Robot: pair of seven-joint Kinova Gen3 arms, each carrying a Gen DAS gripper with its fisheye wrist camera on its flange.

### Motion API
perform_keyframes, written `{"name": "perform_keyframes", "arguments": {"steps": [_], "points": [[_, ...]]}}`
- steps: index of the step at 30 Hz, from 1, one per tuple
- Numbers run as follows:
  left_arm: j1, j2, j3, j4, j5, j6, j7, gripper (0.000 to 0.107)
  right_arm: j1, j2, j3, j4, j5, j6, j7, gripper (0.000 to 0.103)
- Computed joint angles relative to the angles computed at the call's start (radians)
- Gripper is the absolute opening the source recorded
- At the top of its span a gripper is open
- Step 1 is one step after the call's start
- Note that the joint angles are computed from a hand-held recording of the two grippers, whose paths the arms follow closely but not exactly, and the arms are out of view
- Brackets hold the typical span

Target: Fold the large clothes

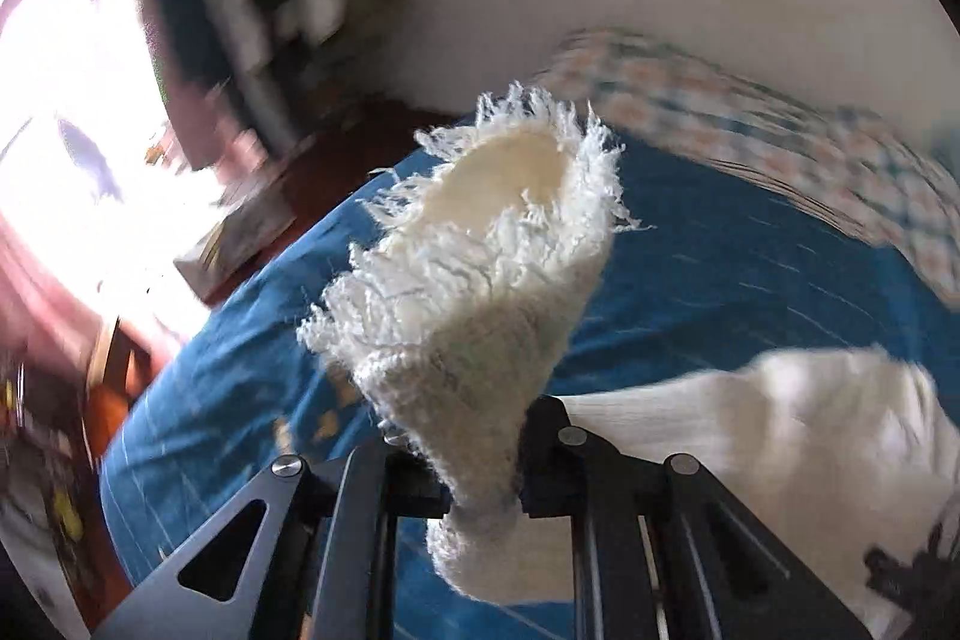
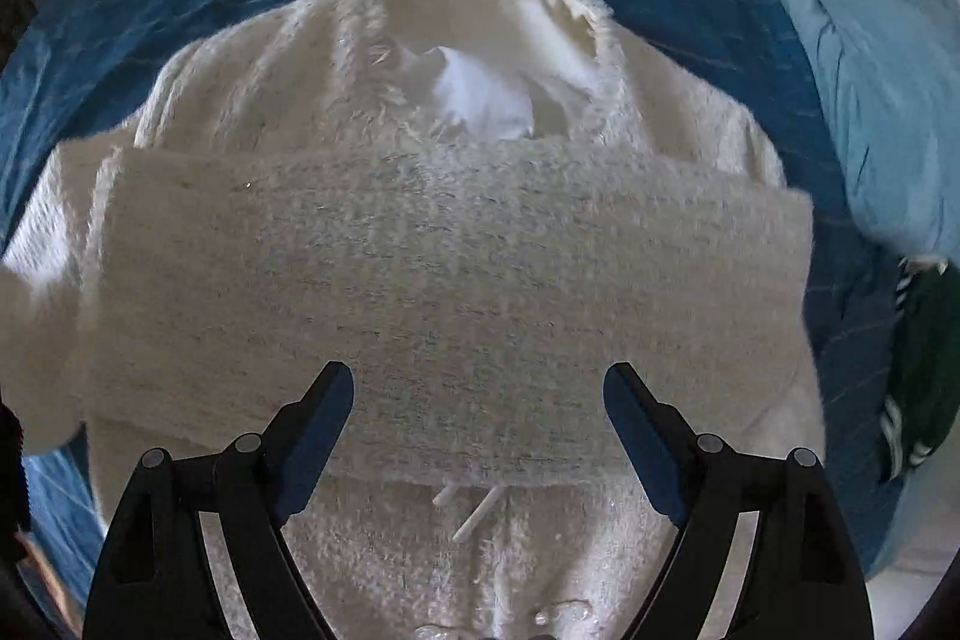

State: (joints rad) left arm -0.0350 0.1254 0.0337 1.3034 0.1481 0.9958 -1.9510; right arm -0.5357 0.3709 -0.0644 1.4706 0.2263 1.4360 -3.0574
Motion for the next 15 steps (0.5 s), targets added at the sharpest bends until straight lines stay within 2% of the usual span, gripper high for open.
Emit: {"name": "perform_keyframes", "arguments": {"steps": [3,6,10,13,15], "points": [[0.046,-0.057,0.036,0.019,0.042,0.037,-0.064,0.011,0.017,-0.094,-0.006,0.108,-0.018,-0.086,-0.073,0.087],[0.098,-0.096,0.073,0.022,0.113,0.116,-0.103,0.011,0.021,-0.201,0.005,0.228,-0.038,-0.138,-0.140,0.087],[0.228,-0.109,0.144,0.046,0.170,0.190,-0.074,0.011,0.103,-0.366,-0.059,0.399,-0.065,-0.119,-0.256,0.087],[0.350,-0.076,0.210,0.063,0.132,0.208,-0.010,0.012,0.139,-0.492,-0.073,0.525,-0.098,-0.101,-0.293,0.087],[0.416,-0.028,0.237,0.056,0.117,0.235,0.037,0.016,0.169,-0.567,-0.083,0.588,-0.126,-0.094,-0.294,0.087]]}}
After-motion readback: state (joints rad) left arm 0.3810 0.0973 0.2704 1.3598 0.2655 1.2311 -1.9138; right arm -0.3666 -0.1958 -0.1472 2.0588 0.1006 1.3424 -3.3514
